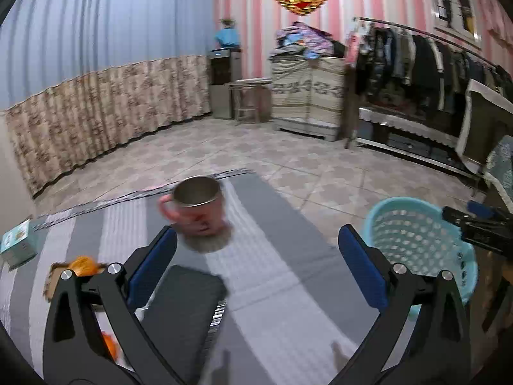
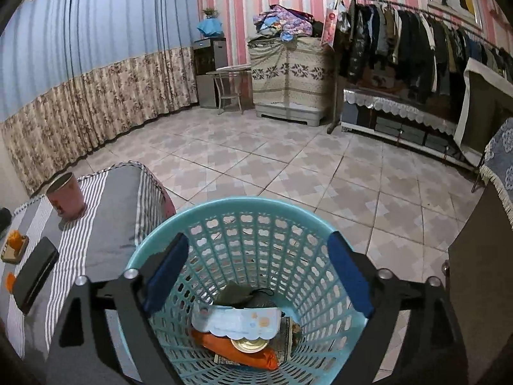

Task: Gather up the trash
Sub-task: 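Grasp the other orange peel half on the tray with the left tool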

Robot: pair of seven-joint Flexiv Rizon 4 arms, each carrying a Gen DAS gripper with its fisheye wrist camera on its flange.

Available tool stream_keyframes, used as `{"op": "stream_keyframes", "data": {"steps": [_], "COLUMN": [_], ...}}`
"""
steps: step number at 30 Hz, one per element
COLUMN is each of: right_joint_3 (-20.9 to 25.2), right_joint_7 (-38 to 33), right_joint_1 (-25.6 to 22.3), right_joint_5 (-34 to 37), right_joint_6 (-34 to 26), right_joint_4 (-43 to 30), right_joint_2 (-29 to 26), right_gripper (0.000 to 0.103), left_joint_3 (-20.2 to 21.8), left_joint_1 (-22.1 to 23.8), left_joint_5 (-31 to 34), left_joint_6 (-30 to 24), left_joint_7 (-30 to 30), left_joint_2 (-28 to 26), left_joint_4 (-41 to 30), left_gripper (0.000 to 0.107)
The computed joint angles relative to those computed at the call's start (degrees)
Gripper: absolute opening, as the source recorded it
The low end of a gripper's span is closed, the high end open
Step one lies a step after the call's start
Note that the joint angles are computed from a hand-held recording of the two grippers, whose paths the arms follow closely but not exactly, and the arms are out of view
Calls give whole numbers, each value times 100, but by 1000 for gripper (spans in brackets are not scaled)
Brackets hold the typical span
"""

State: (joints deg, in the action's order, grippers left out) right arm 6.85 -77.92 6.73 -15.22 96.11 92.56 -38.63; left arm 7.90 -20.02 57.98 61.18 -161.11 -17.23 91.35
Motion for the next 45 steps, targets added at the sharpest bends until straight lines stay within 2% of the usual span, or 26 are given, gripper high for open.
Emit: {"op": "stream_keyframes", "data": {"steps": [4,8,10,12,14,18,22,24,27,30,32,33,36,39,41,45], "right_joint_3": [-384,-857,-928,-760,-725,-1021,-1180,-1275,-1467,-1634,-1743,-1771,-1736,-1697,-1465,-1166], "right_joint_7": [31,132,177,183,207,331,457,501,536,543,562,575,587,609,561,505], "right_joint_1": [356,787,867,762,756,1034,1197,1273,1436,1619,1758,1824,1948,2146,2120,2276], "right_joint_5": [5,84,110,77,58,87,102,80,20,-44,-66,-70,-100,-101,-156,-275], "right_joint_6": [251,458,468,432,375,296,221,174,142,134,143,140,153,200,144,142], "right_joint_4": [237,421,458,458,458,474,504,507,541,641,726,781,929,1156,1247,1454], "right_joint_2": [114,193,209,211,204,179,164,148,139,202,269,322,475,644,728,875], "right_gripper": [93,93,93,93,93,93,93,93,93,93,93,93,93,93,93,93], "left_joint_3": [116,50,16,-18,-46,-9,79,119,119,191,221,255,490,777,909,856], "left_joint_1": [59,346,532,711,959,1502,1829,1899,2129,2175,2211,2187,2019,1732,1544,1543], "left_joint_5": [197,352,373,431,394,22,-337,-562,-1324,-1779,-2080,-2184,-2314,-2144,-1775,-1049], "left_joint_6": [-244,-450,-591,-742,-636,-143,377,500,815,1039,1278,1343,1543,1552,1364,1059], "left_joint_7": [-193,-307,-247,-220,-168,11,126,319,1169,1629,1885,1956,1948,1827,1671,1411], "left_joint_2": [369,722,854,969,1041,989,796,617,350,198,143,132,155,352,569,1129], "left_joint_4": [425,839,1023,1189,1341,1587,1655,1646,1696,1735,1825,1859,1956,2062,2076,2269], "left_gripper": [97,97,97,97,97,97,96,92,79,67,48,44,40,40,40,40]}}
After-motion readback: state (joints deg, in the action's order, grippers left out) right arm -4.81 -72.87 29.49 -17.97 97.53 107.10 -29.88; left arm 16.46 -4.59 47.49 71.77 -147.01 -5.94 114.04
